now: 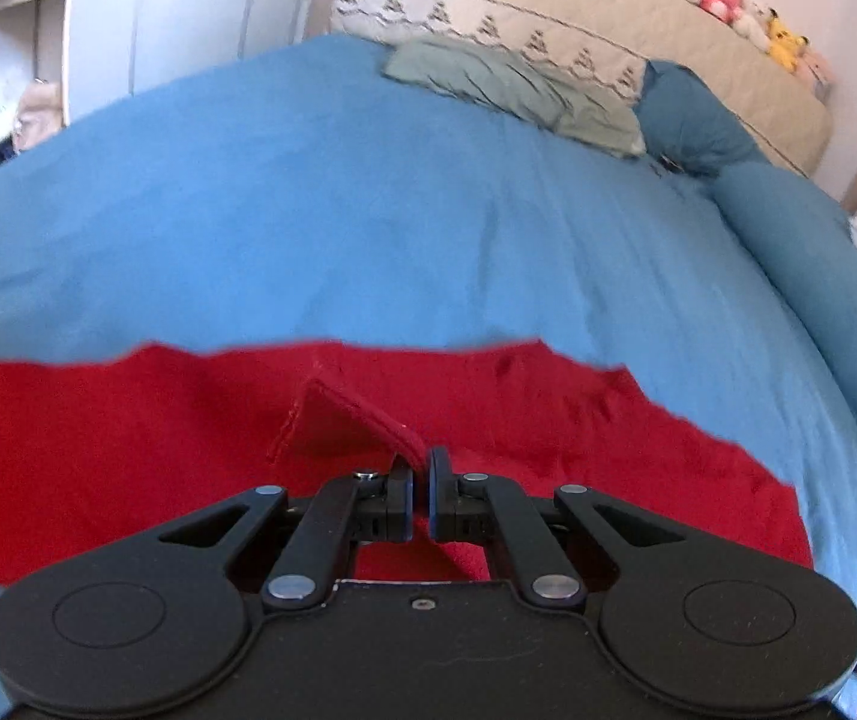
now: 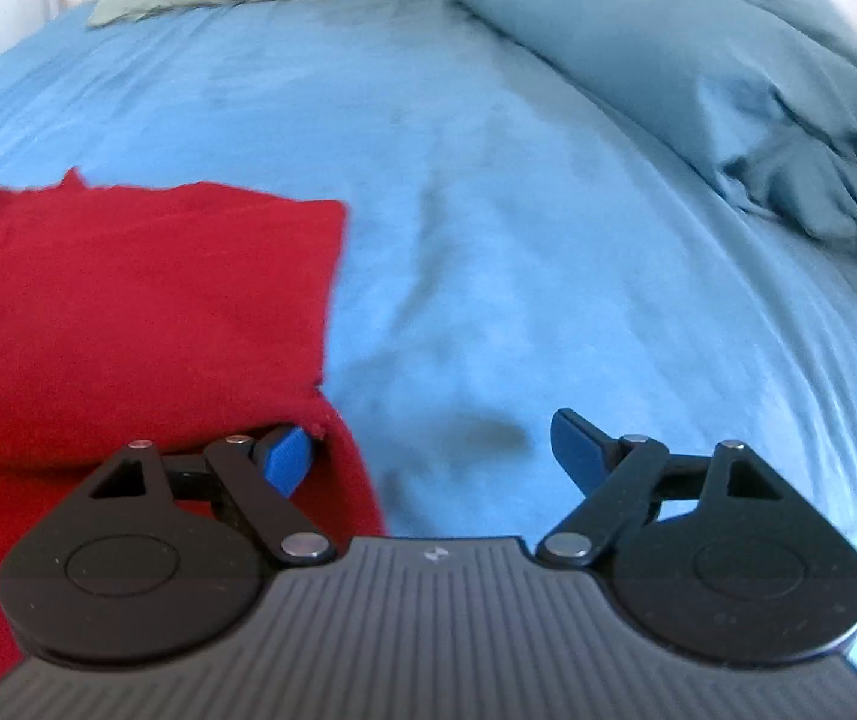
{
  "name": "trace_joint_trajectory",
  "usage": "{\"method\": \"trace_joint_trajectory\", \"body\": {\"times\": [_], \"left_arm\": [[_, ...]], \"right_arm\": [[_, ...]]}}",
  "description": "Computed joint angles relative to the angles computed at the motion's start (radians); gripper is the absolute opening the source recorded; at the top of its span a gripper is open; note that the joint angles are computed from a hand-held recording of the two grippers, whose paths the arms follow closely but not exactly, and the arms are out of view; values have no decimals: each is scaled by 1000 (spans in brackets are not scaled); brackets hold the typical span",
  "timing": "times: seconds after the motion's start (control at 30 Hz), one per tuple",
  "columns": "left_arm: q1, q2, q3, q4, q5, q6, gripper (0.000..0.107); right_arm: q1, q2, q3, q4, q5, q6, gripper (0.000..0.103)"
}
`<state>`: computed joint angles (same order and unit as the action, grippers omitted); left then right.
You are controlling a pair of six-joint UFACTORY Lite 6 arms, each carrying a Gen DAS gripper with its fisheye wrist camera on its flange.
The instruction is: Fold small clothes
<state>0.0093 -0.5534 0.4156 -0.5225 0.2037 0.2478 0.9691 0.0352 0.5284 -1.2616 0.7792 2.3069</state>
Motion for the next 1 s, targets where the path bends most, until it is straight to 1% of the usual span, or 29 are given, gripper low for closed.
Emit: {"method": "trace_joint_trajectory", "body": {"times": [0.03, 0.07, 0.13, 0.17, 0.2, 0.23, 0.27, 0.3, 0.37, 0.4, 0.47, 0.5, 0.53, 0.57, 0.6, 0.63, 0.67, 0.73, 0.8, 0.83, 0.87, 0.9, 0.93, 0.97, 1.0], "left_arm": [[8, -17, -26, -63, 0, 75, 4], [7, -22, -46, -87, -5, 107, 4], [16, -29, -89, -19, -11, 58, 5], [28, -25, -104, -11, -5, 60, 5], [57, -48, -121, 21, 29, 41, 6], [59, -95, -148, 83, 61, -21, 12], [71, -107, -155, 142, 84, -72, 15], [88, -119, -162, 195, 110, -115, 22], [160, -209, -187, 237, 204, -128, 28], [169, -241, -184, 300, 248, -181, 28], [161, -291, -156, 488, 346, -336, 30], [160, -332, -142, 528, 386, -367, 31], [166, -378, -127, 527, 417, -355, 36], [182, -399, -108, 484, 430, -302, 43], [171, -399, -84, 462, 425, -273, 47], [140, -383, -76, 469, 403, -272, 53], [91, -337, -61, 496, 367, -307, 54], [-22, -196, -36, 581, 253, -427, 54], [-71, -101, -35, 615, 159, -485, 54], [-81, -57, -32, 622, 120, -498, 54], [-84, -23, -28, 610, 95, -488, 54], [-71, -19, -35, 564, 88, -437, 54], [-63, -3, -39, 536, 79, -401, 54], [-50, 18, -39, 509, 68, -364, 54], [-47, 37, -34, 502, 59, -352, 54]], "right_arm": [[-21, -34, -40, -17, -34, 39, 99], [-45, -74, -89, -49, -77, 90, 99], [-63, -132, -155, -126, -116, 162, 99], [-67, -142, -163, -133, -123, 141, 100], [-73, -152, -164, -132, -128, 101, 100], [-84, -164, -168, -131, -138, 63, 100], [-100, -184, -174, -129, -156, 23, 100], [-128, -205, -177, -124, -180, -18, 100], [-165, -265, -193, -76, -226, -121, 100], [-168, -289, -192, -26, -229, -199, 100], [-125, -335, -157, 120, -169, -392, 100], [-71, -365, -138, 160, -115, -443, 100], [-27, -400, -124, 166, -85, -465, 100], [14, -427, -110, 155, -74, -459, 101], [38, -434, -92, 128, -92, -435, 101], [44, -410, -70, 84, -136, -399, 101], [31, -366, -46, 28, -192, -355, 101], [-14, -218, 10, -136, -289, -188, 101], [-63, -90, 38, -273, -325, -16, 101], [-89, -35, 38, -296, -328, 46, 100], [-113, -22, 1, -360, -337, 151, 100], [-100, -50, -40, -393, -318, 217, 100], [-98, -110, -88, -411, -321, 241, 100], [-106, -128, -98, -418, -338, 223, 100], [-109, -143, -92, -386, -350, 164, 100]]}}
